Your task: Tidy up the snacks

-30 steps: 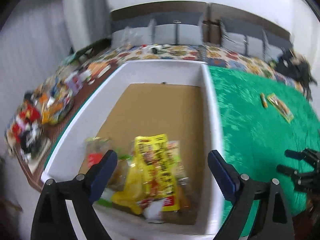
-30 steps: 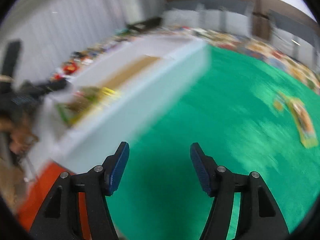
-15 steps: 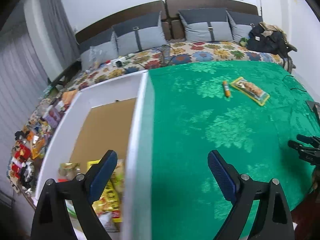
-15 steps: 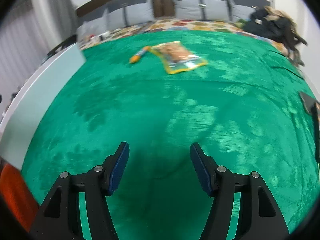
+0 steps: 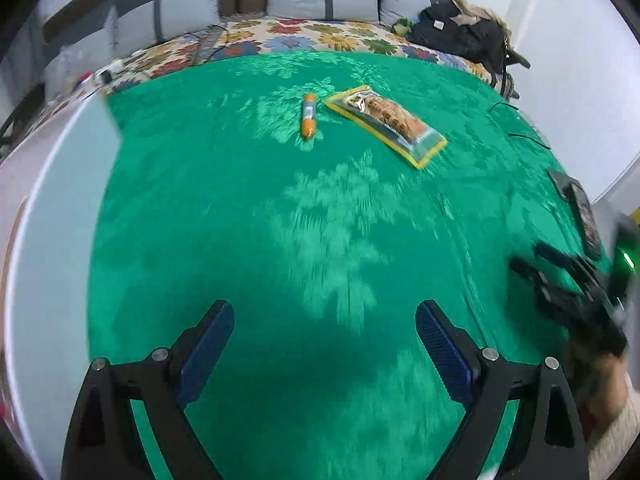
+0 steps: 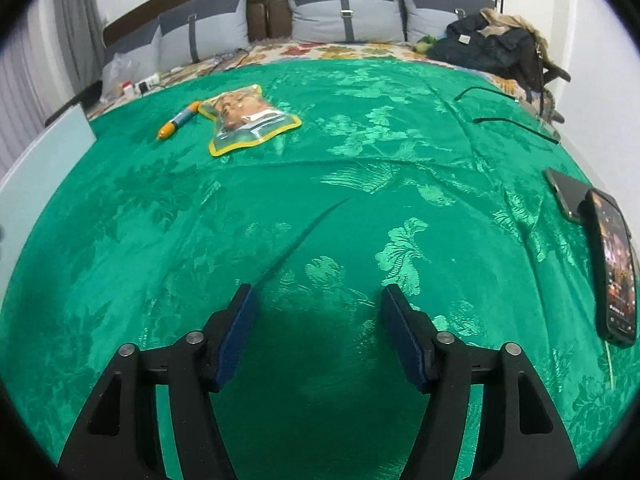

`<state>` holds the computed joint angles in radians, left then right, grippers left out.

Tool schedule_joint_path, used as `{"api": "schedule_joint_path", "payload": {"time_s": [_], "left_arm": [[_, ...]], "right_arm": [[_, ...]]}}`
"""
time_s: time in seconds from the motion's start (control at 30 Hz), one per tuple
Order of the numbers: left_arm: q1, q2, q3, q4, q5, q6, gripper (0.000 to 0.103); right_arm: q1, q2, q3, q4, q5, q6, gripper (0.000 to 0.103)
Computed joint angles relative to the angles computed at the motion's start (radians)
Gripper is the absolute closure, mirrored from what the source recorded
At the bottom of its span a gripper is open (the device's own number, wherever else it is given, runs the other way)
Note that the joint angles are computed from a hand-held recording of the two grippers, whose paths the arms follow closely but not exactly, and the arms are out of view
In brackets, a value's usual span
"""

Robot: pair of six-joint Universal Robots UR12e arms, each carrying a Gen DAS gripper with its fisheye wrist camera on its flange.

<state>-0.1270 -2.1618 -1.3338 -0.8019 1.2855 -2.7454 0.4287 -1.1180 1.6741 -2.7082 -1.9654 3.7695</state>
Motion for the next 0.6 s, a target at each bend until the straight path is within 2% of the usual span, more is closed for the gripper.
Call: {"api": "schedule_joint_path", "payload": {"time_s": [0.17,0.3,0.4,0.5,0.57,0.6], "left_arm": [[-0.033,-0.155,0.230,-0.030,0.004,-0.091,0.012],[-0.059,-0.292,0.452,-0.096,0.033,-0.142,0.015],[-0.075,-0.374,0.581,-0.134,0.067,-0.160,0.027],[-0.084,-0.424,0.655,-0.166,0.092,-0.163,0.038],[-0.089,-0.441,0.675,-0.173,0.114,-0.144,0.056],[-0.093,-0.438,0.660,-0.132,0.136,-0.128,0.065]], "right_arm": [[0.004,0.010,-0.020,0.033,-0.003,-0.026,0.024],[0.004,0.015,-0.028,0.047,-0.002,-0.042,0.019],[0.003,0.015,-0.027,0.042,0.005,-0.046,0.017],[0.001,0.016,-0.029,0.043,0.008,-0.049,0.017],[0.001,0.016,-0.029,0.043,0.008,-0.050,0.016],[0.001,0.016,-0.029,0.043,0.008,-0.050,0.016]]}}
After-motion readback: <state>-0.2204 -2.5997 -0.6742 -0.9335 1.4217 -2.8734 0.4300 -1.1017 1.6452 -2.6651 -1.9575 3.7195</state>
